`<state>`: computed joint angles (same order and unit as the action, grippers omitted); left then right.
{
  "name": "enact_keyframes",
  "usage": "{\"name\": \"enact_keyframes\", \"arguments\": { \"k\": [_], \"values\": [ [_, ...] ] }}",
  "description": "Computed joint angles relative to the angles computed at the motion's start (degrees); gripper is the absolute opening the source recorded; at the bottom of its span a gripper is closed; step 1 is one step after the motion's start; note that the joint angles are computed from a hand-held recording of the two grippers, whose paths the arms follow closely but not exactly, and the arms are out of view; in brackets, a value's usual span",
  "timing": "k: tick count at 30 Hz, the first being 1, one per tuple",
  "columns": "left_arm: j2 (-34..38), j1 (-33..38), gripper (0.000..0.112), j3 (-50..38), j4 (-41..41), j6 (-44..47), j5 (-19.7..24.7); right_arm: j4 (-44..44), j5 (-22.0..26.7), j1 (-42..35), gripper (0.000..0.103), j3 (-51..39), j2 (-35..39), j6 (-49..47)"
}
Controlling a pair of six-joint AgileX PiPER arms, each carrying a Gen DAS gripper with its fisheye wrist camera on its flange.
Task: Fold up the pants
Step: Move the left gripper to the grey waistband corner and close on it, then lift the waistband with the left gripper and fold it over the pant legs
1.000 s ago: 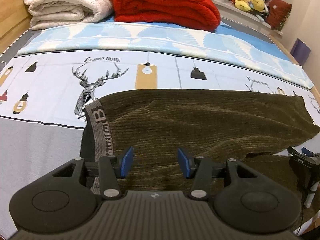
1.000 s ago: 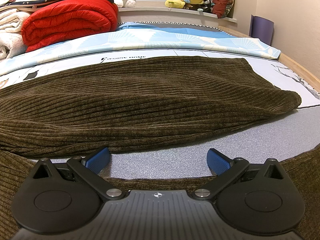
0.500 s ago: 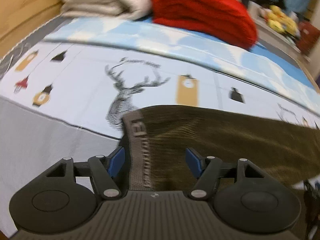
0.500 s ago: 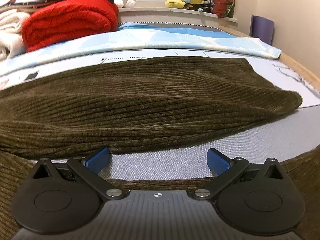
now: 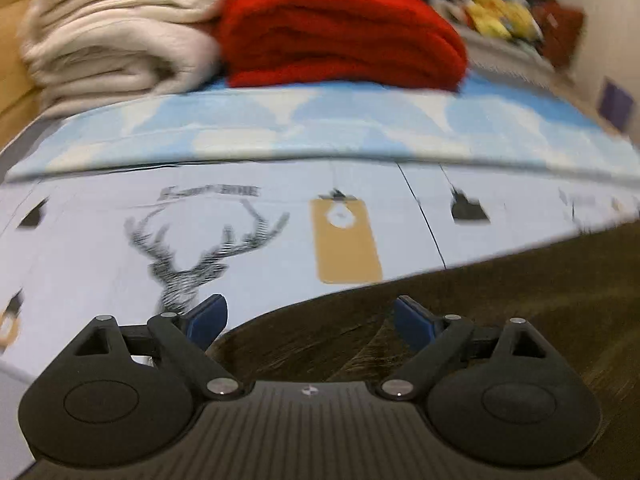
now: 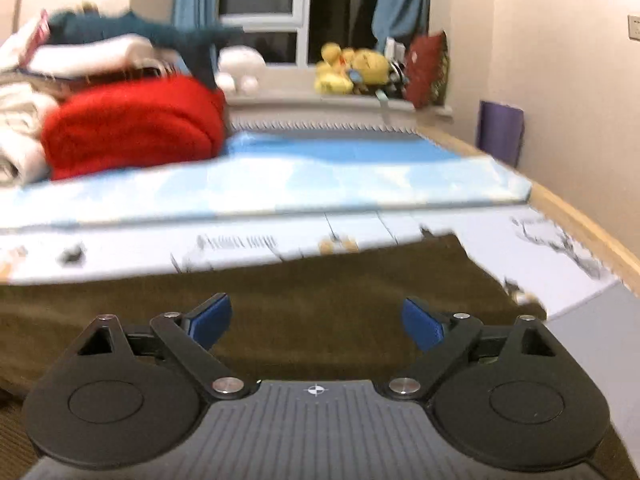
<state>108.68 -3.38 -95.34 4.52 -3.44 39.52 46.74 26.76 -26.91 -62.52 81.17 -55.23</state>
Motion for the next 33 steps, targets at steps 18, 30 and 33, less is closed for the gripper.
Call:
{"name": "enact_keyframes", "arguments": {
  "k": [18, 30, 33],
  "values": [
    [-3.6, -5.4, 0.003, 5.1, 5.6, 8.0, -1.6, -20.4, 5.6, 0.5, 0.071, 0.6, -8.2, 8.6],
    [-49.3, -26.2, 0.003, 35.2, 10.9, -10.5, 14.5, -15.8, 11.0, -3.2, 0.062, -0.6, -9.8, 20.2],
    [-54.4, -20.9, 0.027, 35.8, 7.4, -20.3, 15.0, -15.5, 11.9, -3.7, 0.059, -0.4, -10.3, 19.7]
  ]
}}
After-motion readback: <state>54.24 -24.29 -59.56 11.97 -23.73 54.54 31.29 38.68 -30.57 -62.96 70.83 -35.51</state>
